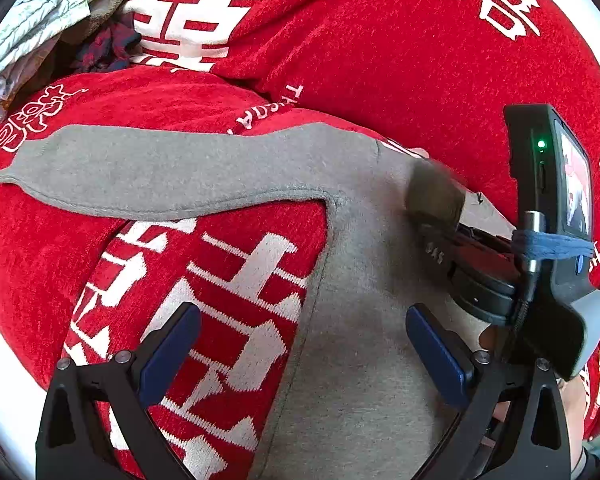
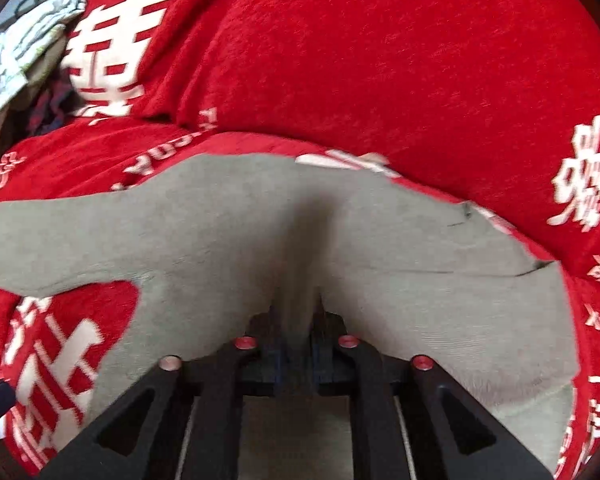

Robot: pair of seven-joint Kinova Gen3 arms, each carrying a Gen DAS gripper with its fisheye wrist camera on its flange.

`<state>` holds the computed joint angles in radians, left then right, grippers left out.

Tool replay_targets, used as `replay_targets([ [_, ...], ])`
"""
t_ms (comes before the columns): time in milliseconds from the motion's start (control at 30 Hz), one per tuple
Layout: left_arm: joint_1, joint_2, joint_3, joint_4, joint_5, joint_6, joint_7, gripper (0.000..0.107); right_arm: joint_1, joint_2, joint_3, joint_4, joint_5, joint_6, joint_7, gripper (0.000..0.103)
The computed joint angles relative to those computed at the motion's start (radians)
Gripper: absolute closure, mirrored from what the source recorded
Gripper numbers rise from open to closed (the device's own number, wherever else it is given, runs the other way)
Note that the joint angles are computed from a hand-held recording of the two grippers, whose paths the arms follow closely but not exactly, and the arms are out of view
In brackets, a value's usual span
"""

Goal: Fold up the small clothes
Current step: 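Lower the sleeve onto the body, open the right gripper and withdraw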

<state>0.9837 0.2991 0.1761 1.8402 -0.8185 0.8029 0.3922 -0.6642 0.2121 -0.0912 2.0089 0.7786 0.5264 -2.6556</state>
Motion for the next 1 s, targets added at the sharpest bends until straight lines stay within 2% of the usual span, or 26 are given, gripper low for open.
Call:
replay_targets([
  [33,0.009,-0.003,-0.008,0.004,-0.005,-0.003,0.008,0.005,-0.003,-0.007,0.005,0.002,-0.013,-0.007,0.020,0.059],
  [67,0.031,-0.004,-0.032,0.005,-0.006,-0.010,0.015,0.005,-0.013,-0.030,0.020,0.018,-0.010,-0.030,0.024,0.044],
  [100,0.057,-0.008,-0.063,0.005,0.002,-0.019,0.015,0.005,-0.003,-0.051,0.020,0.031,-0.013,-0.056,0.032,0.038],
  [167,0.072,-0.012,-0.078,-0.007,0.012,-0.011,0.006,0.005,0.071,-0.103,-0.015,0.052,-0.069,-0.104,0.097,0.038],
  [233,0.064,-0.008,-0.074,-0.036,0.035,-0.001,-0.045,0.005,0.121,-0.161,-0.018,0.075,-0.103,-0.132,0.144,0.038],
  [333,0.049,0.038,-0.076,-0.127,0.080,0.011,-0.167,0.005,0.218,-0.218,0.005,0.101,-0.150,-0.119,0.226,0.034],
  [433,0.056,0.113,-0.084,-0.256,0.126,0.045,-0.289,0.005,0.321,-0.216,0.032,0.106,-0.188,-0.087,0.286,0.034],
  [467,0.045,0.145,-0.065,-0.302,0.120,0.051,-0.329,0.005,0.359,-0.211,0.051,0.110,-0.215,-0.086,0.319,0.034],
  [567,-0.036,0.252,0.050,-0.441,0.092,0.073,-0.440,0.005,0.464,-0.178,0.072,0.114,-0.300,-0.097,0.441,0.034],
  [667,-0.104,0.362,0.154,-0.580,0.083,0.137,-0.525,0.005,0.494,-0.131,0.097,0.116,-0.311,-0.106,0.489,0.034],
  [733,-0.113,0.428,0.160,-0.673,0.117,0.190,-0.601,0.005,0.531,-0.090,0.107,0.100,-0.355,-0.106,0.551,0.034],
  [767,-0.105,0.451,0.140,-0.717,0.157,0.226,-0.640,0.005,0.577,-0.068,0.097,0.092,-0.395,-0.123,0.592,0.033],
  [800,-0.088,0.477,0.107,-0.757,0.185,0.261,-0.668,0.005,0.624,-0.059,0.080,0.093,-0.436,-0.151,0.627,0.027],
  [867,-0.030,0.503,0.014,-0.801,0.207,0.301,-0.722,0.005,0.702,-0.031,0.045,0.067,-0.517,-0.159,0.697,0.025],
  [933,-0.004,0.497,-0.056,-0.800,0.266,0.282,-0.768,0.005,0.711,-0.014,0.053,0.029,-0.557,-0.122,0.742,0.025],
  [1000,0.029,0.483,-0.132,-0.798,0.332,0.278,-0.786,0.005,0.645,-0.029,0.105,0.024,-0.537,-0.094,0.723,0.024],
])
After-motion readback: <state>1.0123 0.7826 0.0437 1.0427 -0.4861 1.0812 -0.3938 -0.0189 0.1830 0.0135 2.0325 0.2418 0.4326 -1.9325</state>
